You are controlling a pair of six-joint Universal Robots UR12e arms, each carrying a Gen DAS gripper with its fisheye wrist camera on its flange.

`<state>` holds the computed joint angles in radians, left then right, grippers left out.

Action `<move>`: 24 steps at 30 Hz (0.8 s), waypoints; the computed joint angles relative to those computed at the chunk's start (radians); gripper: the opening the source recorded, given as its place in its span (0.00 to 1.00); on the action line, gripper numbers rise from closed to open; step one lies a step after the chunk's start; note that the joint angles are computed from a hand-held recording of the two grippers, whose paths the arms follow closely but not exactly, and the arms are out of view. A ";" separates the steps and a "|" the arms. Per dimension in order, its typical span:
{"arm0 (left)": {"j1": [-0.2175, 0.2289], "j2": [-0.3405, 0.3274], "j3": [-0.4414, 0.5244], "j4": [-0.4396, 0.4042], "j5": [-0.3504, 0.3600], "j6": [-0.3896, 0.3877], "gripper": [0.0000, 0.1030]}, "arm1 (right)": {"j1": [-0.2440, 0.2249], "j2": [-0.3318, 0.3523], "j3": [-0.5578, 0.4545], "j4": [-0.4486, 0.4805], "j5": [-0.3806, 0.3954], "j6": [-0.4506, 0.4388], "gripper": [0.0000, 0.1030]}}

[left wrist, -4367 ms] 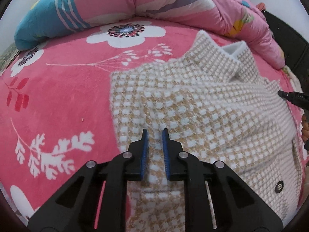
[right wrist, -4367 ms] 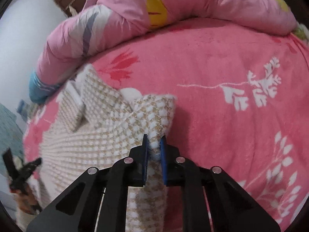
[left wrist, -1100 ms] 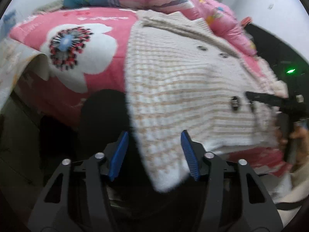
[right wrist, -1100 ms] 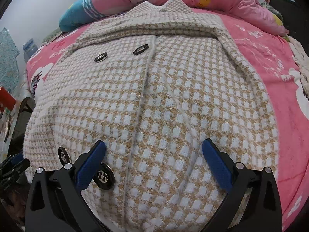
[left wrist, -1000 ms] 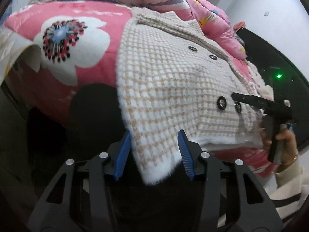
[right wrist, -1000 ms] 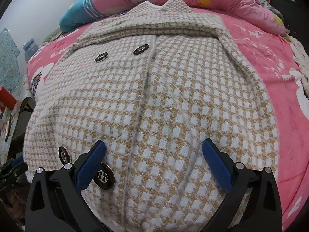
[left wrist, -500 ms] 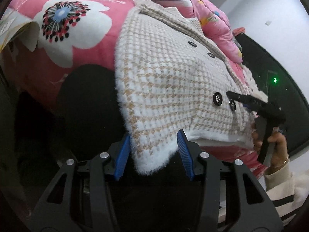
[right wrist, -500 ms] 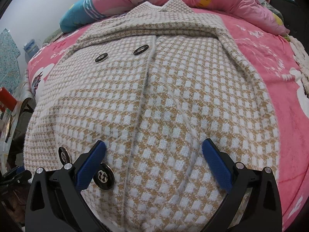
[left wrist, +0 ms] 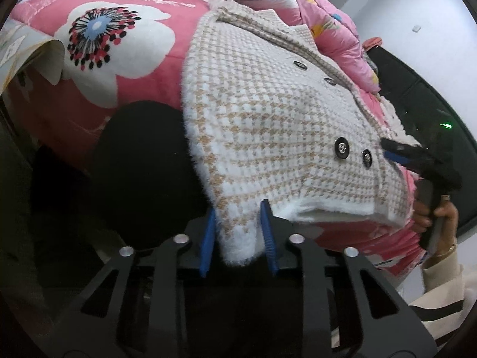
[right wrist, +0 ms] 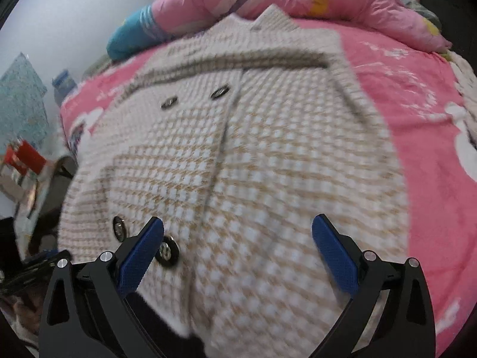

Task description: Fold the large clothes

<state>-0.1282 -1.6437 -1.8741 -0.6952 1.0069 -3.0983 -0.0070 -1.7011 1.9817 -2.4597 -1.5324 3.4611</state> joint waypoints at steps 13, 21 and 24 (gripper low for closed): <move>-0.008 -0.001 0.014 -0.031 0.035 0.033 0.25 | -0.128 -0.220 0.172 0.017 0.165 0.196 0.92; -0.020 -0.001 0.013 -0.016 0.072 0.039 0.25 | -0.167 -0.259 0.228 -0.007 0.270 0.225 0.71; -0.027 0.003 0.011 -0.003 0.102 0.048 0.20 | -0.181 -0.278 0.244 0.021 0.310 0.224 0.55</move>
<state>-0.1552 -1.6409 -1.8635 -0.6987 1.1089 -3.0506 -0.1879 -1.9795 2.2254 -2.4386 -1.2222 3.6853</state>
